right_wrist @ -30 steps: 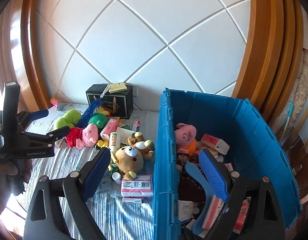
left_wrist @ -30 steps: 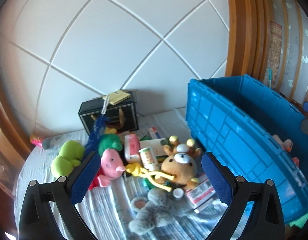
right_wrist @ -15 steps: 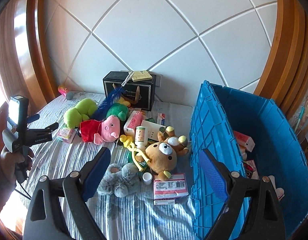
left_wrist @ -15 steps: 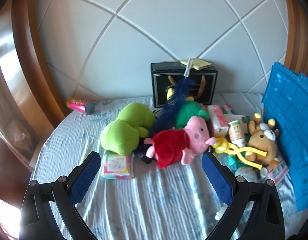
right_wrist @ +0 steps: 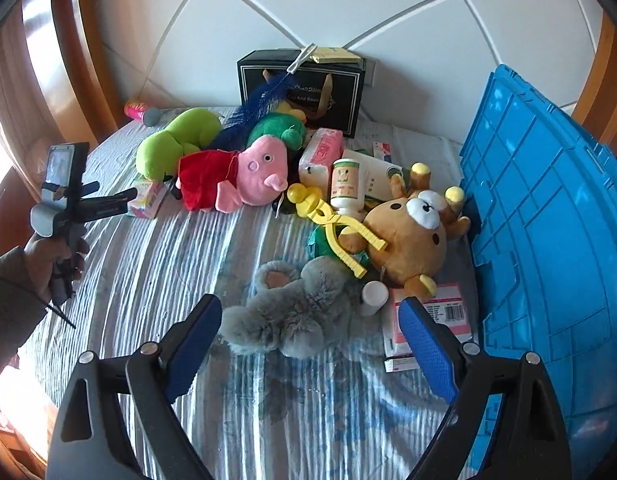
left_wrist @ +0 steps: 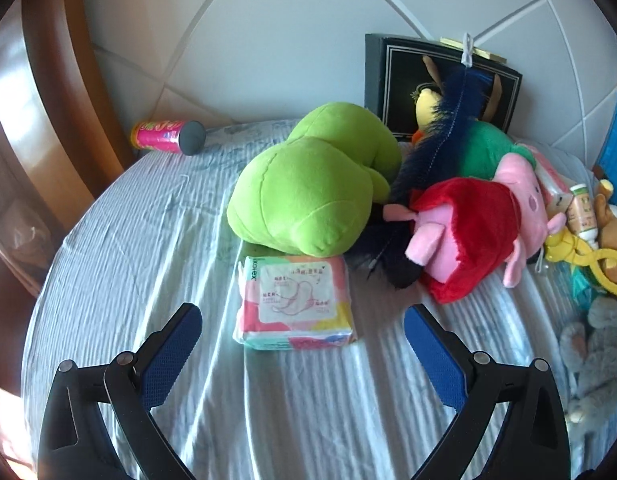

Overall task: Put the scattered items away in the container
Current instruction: 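Grasp the Kotex pad pack beside the green plush with the left tool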

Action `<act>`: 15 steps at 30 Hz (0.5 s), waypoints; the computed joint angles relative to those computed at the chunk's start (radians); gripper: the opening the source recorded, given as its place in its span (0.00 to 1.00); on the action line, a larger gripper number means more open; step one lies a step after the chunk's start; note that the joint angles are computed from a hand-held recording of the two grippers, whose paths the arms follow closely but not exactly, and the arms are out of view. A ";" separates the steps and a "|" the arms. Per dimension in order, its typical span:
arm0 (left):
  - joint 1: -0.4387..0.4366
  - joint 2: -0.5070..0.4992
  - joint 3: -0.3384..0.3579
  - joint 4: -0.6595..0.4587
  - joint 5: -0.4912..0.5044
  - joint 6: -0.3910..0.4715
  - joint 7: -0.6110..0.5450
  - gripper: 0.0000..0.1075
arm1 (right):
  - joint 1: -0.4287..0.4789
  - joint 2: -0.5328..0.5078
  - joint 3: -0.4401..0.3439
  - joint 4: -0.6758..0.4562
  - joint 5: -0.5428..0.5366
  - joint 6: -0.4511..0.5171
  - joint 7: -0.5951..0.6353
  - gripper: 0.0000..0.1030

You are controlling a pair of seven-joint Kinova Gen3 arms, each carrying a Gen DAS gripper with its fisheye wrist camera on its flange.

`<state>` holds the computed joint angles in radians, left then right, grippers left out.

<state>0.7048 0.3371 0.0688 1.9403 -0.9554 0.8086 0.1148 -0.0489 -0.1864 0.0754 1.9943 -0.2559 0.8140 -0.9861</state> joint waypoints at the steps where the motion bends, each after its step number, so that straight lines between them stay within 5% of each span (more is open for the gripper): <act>1: -0.017 0.020 -0.008 0.005 -0.004 -0.026 0.001 0.95 | 0.000 -0.001 -0.012 0.010 0.013 -0.001 -0.014 0.88; 8: -0.091 0.120 -0.078 -0.019 0.058 -0.180 -0.096 0.95 | 0.011 -0.008 -0.035 0.039 0.095 0.009 -0.104 0.88; 12: -0.106 0.117 -0.104 -0.013 0.097 -0.247 -0.161 0.73 | 0.009 -0.001 -0.045 0.041 0.128 0.000 -0.144 0.88; 15: -0.084 0.111 -0.128 -0.015 0.125 -0.254 -0.213 0.72 | 0.001 0.025 -0.052 0.049 0.145 -0.022 -0.160 0.88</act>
<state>0.6210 0.4477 -0.0592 1.9256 -0.8305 0.5547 -0.0981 -0.0483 -0.1614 0.0237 2.0429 -0.1112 0.7921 -1.1465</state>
